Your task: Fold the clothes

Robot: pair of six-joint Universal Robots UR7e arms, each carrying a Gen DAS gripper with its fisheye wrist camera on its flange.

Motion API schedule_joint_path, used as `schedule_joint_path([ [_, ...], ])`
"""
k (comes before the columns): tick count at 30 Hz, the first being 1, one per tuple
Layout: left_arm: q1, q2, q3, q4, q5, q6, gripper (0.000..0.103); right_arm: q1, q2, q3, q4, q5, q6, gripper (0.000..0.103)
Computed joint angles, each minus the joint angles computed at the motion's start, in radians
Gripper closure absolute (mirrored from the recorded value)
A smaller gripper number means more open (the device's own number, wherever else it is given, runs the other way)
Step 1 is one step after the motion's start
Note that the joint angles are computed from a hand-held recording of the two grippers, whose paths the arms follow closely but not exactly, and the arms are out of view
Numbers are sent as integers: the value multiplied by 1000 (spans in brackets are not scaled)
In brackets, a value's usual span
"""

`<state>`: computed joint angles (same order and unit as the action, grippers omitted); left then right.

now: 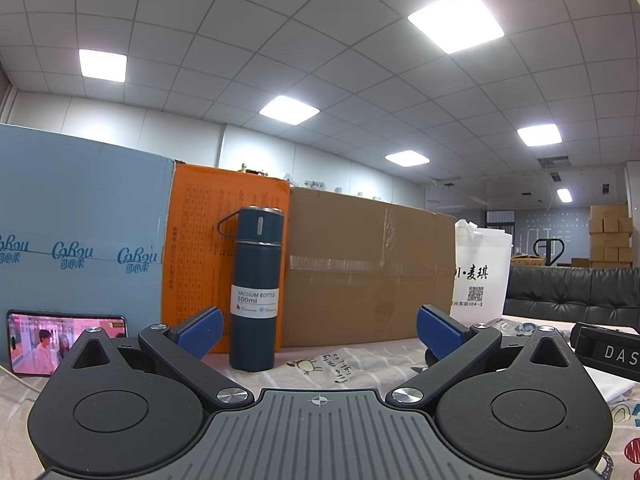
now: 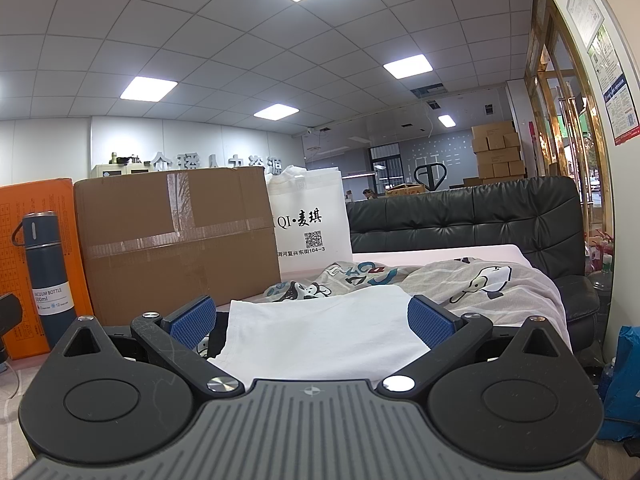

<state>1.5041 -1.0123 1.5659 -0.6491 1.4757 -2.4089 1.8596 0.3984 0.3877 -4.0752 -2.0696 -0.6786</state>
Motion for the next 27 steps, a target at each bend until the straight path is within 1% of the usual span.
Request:
schedule_joint_path([
  [19,-1,-6,14,-9,0,1,0,-1,0,0,-2,3,1,0],
  [27,0,-1,1,-2,0,0,0,1,1,-3,-1,1,2,0],
])
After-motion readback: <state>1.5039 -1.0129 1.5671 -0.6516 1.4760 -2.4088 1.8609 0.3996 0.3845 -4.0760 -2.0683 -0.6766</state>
